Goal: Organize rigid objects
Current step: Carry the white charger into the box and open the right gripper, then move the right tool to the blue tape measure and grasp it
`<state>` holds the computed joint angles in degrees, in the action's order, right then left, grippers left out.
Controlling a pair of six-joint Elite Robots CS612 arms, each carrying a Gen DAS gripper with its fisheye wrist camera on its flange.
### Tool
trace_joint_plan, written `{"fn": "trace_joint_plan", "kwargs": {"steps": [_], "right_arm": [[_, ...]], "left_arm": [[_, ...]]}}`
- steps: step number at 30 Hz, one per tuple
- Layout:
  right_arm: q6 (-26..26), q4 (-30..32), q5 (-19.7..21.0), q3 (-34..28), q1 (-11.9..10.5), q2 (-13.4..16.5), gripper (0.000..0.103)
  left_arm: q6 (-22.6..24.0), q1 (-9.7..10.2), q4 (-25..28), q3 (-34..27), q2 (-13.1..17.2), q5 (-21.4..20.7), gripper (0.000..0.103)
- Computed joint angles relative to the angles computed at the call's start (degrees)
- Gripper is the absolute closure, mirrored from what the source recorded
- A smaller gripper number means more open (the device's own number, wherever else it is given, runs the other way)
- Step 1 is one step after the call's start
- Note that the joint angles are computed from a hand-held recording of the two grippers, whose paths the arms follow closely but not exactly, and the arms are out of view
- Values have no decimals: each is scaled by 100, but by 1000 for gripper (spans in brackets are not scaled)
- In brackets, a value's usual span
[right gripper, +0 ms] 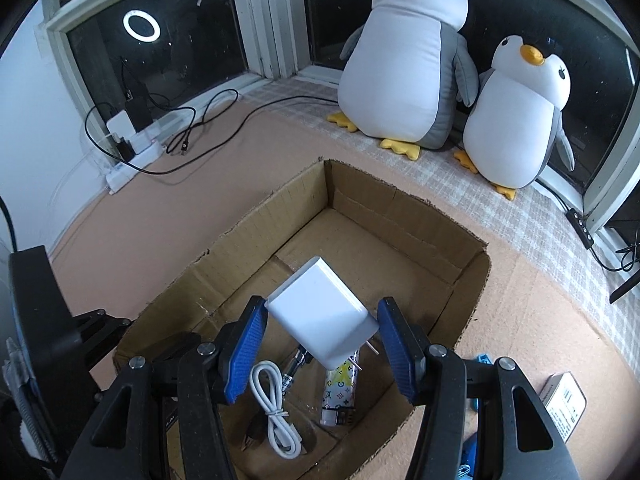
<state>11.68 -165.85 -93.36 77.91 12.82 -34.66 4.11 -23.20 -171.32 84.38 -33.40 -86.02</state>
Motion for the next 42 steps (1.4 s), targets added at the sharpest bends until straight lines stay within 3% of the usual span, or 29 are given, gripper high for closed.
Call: {"fn": "trace_joint_plan", "kwargs": {"steps": [13, 15, 17, 23, 33, 42], "right_arm": [[155, 154, -99, -112, -26, 91, 49], [190, 190, -34, -119, -43, 96, 47], [231, 153, -32, -107, -46, 91, 39], [258, -4, 6, -10, -34, 29, 39], [714, -838, 173, 878, -141, -481, 39], [1676, -1532, -258, 2040, -363, -1030, 39]], "left_arm": [[-10, -1, 4, -3, -2, 6, 71], [-16, -5, 2, -2, -4, 14, 71], [-20, -5, 4, -7, -1, 12, 72], [-26, 1, 11, -14, 1, 3, 71], [-5, 4, 2, -5, -5, -8, 72], [-1, 7, 2, -8, -2, -8, 72]]}}
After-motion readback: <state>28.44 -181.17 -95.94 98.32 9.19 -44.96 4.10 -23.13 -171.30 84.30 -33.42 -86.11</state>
